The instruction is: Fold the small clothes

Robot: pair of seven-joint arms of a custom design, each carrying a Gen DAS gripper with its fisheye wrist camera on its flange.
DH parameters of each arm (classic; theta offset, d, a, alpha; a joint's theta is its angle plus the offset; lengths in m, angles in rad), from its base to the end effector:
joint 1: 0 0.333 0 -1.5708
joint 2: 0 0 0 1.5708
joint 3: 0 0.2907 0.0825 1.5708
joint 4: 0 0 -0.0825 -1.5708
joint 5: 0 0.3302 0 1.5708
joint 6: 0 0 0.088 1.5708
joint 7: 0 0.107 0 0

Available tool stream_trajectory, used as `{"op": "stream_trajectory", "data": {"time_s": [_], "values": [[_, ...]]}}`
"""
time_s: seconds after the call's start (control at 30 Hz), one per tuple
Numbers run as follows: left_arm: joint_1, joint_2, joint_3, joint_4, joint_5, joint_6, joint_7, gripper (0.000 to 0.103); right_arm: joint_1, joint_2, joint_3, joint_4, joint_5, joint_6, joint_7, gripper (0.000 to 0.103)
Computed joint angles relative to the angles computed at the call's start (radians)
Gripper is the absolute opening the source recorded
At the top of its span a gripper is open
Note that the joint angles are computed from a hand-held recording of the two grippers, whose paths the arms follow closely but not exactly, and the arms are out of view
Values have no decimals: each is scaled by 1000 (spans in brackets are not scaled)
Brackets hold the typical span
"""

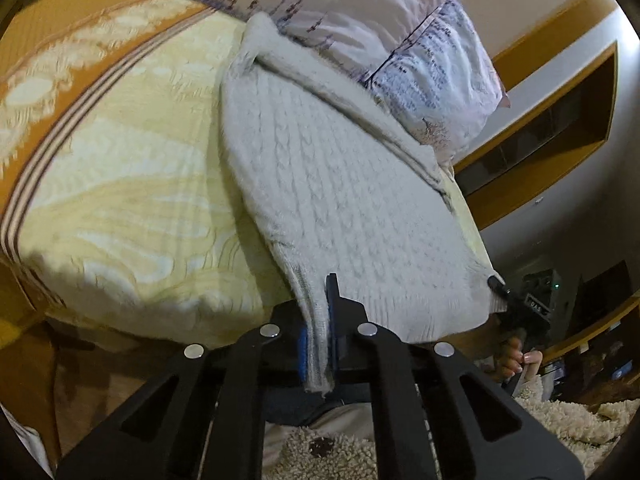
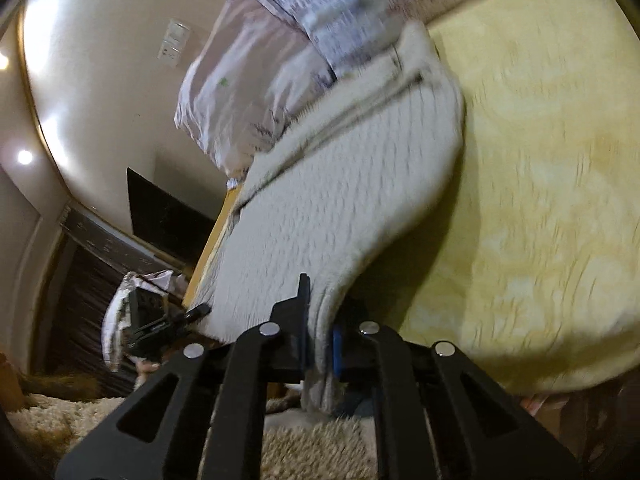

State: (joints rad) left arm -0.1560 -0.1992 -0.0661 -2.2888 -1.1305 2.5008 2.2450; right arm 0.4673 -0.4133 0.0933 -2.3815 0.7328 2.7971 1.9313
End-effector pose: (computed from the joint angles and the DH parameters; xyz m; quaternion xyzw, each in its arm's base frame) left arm 0.4620 -0.0995 0.4759 0.6088 -0.6651 0.4280 0.0617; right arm 0.3772 0.2061 0.5625 -0.5022 0.7418 0.0952 0.4341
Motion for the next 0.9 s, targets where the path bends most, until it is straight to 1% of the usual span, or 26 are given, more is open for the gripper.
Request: {"op": "stream_trajectory", "data": {"time_s": [0.07,0.1,0.2,0.33,0.47,0.53,0.67,0.7,0.8,0.83,0.9], "values": [[1,1,-5,15,7,30,0,7,-56,4,41,13,-94,19,46,8],[2,3,-5,25,12,46,-1,6,-97,5,71,21,-164,27,86,8],[1,18,-6,59,19,95,-1,6,-186,9,133,35,-336,41,180,8],[-3,62,-19,119,41,176,-12,6,-275,26,190,57,-533,63,285,8],[1,121,-41,193,105,247,-45,6,-376,54,254,108,-750,59,394,8],[6,154,-51,236,143,272,-65,6,-394,76,258,136,-822,56,432,8],[28,249,-82,366,276,308,-165,6,-402,157,237,226,-936,39,473,8],[33,279,-90,407,333,317,-206,6,-406,188,233,261,-970,29,482,8],[49,356,-108,515,465,317,-305,6,-394,271,208,357,-1034,-4,492,8],[47,392,-107,567,525,312,-355,6,-388,295,198,386,-1054,-14,495,8],[50,438,-110,634,596,301,-423,6,-372,343,176,444,-1084,-34,495,8]]}}
